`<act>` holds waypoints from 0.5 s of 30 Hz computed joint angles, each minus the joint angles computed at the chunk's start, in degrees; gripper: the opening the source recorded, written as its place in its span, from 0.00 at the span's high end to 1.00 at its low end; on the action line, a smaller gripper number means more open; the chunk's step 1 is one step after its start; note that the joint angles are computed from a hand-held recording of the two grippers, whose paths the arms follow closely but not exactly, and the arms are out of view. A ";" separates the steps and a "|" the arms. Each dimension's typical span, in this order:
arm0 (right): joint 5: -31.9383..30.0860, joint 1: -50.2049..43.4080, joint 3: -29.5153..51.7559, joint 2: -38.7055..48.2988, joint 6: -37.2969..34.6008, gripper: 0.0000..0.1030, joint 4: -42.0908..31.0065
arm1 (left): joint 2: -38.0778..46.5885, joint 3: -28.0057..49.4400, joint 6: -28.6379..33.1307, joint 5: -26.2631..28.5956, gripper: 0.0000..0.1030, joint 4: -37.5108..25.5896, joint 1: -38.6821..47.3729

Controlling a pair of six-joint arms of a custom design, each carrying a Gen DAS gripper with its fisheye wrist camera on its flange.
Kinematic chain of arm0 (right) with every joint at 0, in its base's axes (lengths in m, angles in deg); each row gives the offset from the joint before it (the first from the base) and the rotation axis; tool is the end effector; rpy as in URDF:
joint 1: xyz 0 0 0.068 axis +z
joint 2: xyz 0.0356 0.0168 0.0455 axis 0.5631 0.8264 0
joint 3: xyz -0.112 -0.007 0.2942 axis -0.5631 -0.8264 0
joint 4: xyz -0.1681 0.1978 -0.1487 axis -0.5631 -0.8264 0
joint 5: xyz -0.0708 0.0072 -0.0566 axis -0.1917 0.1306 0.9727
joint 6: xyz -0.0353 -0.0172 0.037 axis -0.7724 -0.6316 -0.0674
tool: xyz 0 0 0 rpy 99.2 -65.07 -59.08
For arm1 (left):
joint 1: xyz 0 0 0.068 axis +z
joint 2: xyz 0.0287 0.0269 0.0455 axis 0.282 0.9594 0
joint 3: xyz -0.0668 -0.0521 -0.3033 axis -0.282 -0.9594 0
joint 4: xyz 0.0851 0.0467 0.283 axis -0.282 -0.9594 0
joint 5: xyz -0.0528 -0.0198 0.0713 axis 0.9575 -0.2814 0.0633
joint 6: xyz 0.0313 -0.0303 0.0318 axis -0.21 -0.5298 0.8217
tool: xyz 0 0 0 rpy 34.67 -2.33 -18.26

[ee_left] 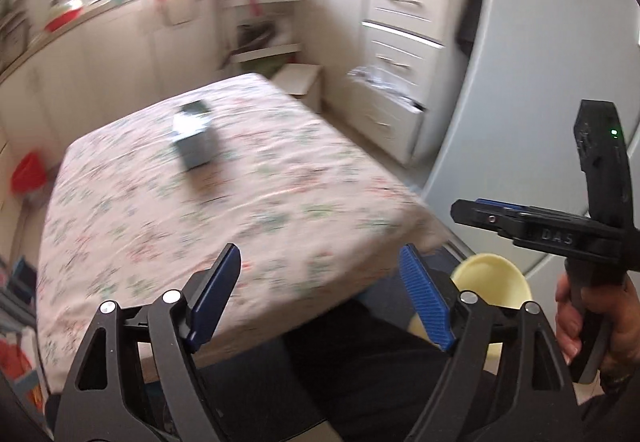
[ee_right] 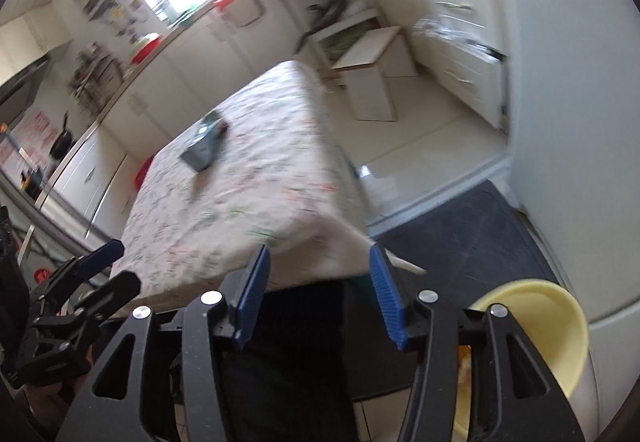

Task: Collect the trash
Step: 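Bring both open tools back over the table toward the milk carton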

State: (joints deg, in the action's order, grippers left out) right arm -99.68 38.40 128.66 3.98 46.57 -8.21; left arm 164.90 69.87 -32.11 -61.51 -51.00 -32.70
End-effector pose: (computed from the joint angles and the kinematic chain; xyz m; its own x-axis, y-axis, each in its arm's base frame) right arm 0.2827 0.0364 0.2107 -0.8111 0.0827 -0.5791 -0.2255 0.8692 0.4400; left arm 0.2277 -0.2381 0.2423 -0.7065 0.0462 -0.7062 0.1133 0.9924 -0.0485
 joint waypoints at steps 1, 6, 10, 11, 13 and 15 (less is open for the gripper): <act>0.75 2.90 1.52 1.60 0.83 0.47 0.77 | -1.38 -1.58 -0.38 0.04 0.23 0.25 1.22; 4.76 13.54 9.82 9.84 3.30 0.38 3.38 | -8.12 -8.23 -1.67 0.92 0.19 0.94 8.37; 7.83 19.24 18.15 17.17 4.28 0.29 3.51 | -10.60 -11.10 0.10 2.62 0.17 2.59 14.28; 8.54 20.34 20.26 18.92 4.29 0.27 3.14 | -11.13 -11.73 0.46 3.12 0.17 2.99 15.68; 10.31 22.46 25.97 23.54 4.09 0.24 1.39 | -11.74 -12.83 0.98 4.16 0.17 4.00 18.23; 12.36 24.49 32.30 28.83 4.01 0.21 -0.60 | -12.51 -14.32 1.54 5.74 0.16 5.27 21.12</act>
